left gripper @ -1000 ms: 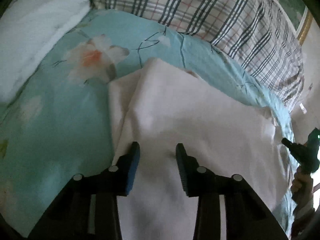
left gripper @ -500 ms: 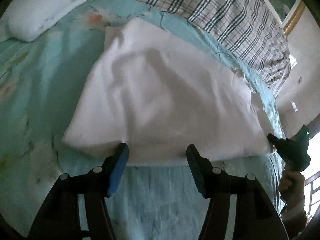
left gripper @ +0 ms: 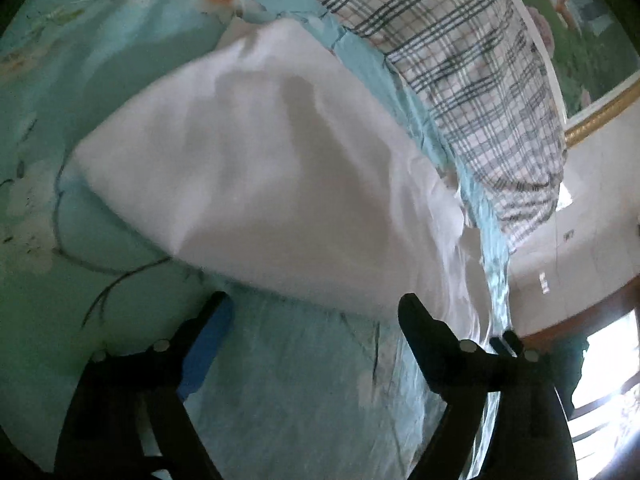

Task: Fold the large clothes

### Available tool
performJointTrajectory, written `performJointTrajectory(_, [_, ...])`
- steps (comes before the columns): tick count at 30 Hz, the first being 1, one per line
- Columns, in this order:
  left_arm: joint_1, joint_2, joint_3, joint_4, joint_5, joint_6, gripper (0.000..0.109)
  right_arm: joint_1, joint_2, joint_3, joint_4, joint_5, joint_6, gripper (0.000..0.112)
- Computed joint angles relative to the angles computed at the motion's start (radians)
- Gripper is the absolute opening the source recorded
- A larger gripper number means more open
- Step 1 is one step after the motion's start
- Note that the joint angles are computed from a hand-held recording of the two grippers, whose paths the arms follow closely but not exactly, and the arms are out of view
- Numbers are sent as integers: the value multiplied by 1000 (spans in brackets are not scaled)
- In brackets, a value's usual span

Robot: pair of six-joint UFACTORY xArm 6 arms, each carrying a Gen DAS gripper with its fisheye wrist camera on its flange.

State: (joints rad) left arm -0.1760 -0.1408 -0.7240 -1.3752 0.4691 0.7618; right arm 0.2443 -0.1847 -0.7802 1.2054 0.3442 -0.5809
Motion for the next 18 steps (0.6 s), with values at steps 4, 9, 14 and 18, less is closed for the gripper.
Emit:
performJointTrajectory(4, [0, 87, -81, -131, -31, 63, 86, 10, 3, -3, -7, 13, 1, 38])
performJointTrajectory(9, [14, 162, -165, -223, -51, 85, 86, 14, 59, -49, -17, 25, -3, 38])
performJointTrajectory(14, [4, 188, -197, -234, -103, 112, 75, 38, 160, -156, 2, 51, -45, 28])
performJointTrajectory(18, [16, 216, -220, -216, -103, 103, 44, 65, 273, -287, 2, 109, -55, 11])
